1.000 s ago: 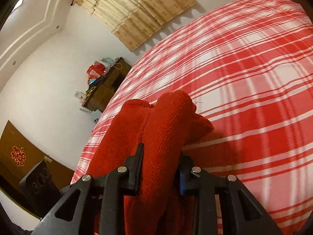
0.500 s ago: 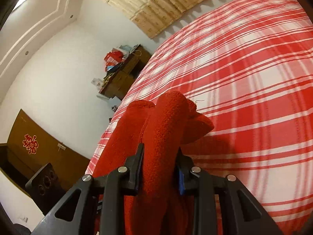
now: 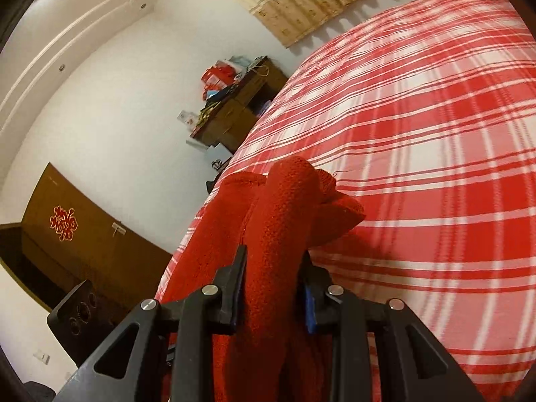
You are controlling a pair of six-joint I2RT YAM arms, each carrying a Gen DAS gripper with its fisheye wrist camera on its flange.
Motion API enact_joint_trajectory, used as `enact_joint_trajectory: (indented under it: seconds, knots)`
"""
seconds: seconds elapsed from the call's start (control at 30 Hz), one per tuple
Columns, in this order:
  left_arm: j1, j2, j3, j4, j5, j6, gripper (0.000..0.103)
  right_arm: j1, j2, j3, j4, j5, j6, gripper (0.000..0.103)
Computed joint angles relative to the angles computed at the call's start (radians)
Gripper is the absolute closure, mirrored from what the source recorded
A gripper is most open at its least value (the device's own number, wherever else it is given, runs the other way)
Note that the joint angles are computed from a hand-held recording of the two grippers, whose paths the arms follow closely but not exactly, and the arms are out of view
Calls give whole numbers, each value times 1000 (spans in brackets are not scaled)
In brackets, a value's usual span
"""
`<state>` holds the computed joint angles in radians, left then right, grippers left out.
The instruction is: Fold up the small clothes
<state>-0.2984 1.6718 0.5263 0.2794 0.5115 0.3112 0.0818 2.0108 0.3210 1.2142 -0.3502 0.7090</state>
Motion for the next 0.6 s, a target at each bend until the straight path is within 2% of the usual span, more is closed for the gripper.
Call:
enact_joint_trajectory:
  seconds: [0.23, 0.6]
  knots:
    - [89, 1, -10, -3, 32, 37, 60, 74, 19, 93, -74, 25, 7, 75]
    - [189, 17, -12, 5, 46, 60, 60, 180, 40, 301, -280, 58, -16, 75]
